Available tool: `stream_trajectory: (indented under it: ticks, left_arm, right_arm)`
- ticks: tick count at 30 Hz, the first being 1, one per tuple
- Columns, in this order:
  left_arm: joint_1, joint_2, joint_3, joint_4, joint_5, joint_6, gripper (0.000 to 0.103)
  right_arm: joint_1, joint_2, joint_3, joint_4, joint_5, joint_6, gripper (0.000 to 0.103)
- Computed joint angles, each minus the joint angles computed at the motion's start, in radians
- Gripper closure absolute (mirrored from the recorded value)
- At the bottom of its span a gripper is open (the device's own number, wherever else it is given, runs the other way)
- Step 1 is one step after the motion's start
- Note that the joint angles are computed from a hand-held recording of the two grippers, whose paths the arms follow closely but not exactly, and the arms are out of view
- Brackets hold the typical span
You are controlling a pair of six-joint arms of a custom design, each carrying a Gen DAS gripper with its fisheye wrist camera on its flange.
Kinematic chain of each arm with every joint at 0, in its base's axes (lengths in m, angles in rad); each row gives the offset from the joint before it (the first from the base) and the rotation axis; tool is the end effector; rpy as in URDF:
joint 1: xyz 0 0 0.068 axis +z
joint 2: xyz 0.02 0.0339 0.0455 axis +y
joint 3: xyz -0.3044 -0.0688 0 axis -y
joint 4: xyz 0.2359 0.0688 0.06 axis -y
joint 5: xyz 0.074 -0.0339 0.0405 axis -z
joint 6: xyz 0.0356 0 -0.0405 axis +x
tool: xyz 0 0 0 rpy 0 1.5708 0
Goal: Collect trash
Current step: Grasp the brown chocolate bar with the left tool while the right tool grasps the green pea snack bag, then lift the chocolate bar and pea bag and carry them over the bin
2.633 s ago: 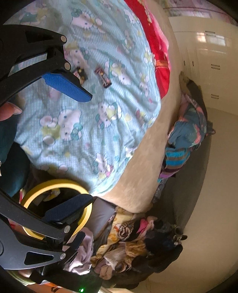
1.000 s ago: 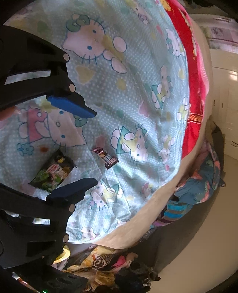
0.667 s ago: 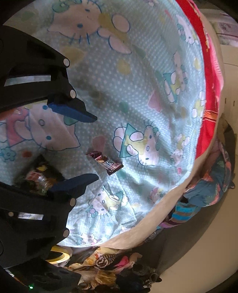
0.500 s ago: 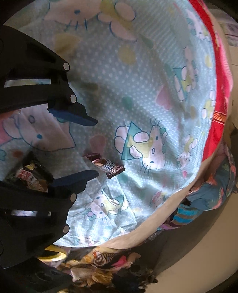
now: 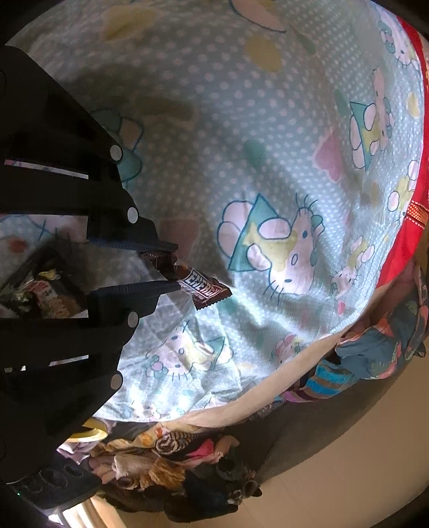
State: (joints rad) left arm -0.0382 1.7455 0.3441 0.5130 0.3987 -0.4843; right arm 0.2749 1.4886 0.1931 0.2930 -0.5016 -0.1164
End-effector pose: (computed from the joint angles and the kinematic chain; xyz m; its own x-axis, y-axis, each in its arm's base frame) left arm 0.2385 -0.0229 0.1080 -0.8166 -0.3982 -0.4179 -0.1134 0.8205 -0.5603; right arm 0.1623 0.0636 0.1175 -0.7491 -0.3171 -0.5816 -0.5780 0.7418 0.3400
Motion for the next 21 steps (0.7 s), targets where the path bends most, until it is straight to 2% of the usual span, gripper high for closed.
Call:
stream_trajectory:
  ticks: [7, 16, 21]
  left_arm:
    - [-0.016, -0.100, -0.076, 0.039, -0.014, -0.037, 0.092]
    - [-0.064, -0.363, -0.150, -0.079, -0.136, -0.055, 0.092]
    - [-0.129, -0.476, -0.151, -0.165, -0.176, -0.075, 0.092]
  right_arm:
    - [-0.028, -0.064, -0.032, 0.001, -0.014, 0.018, 0.094]
    - [-0.120, -0.258, -0.068, -0.117, -0.054, -0.031, 0.094]
    - [-0.205, -0.381, -0.065, -0.250, -0.094, -0.087, 0.095]
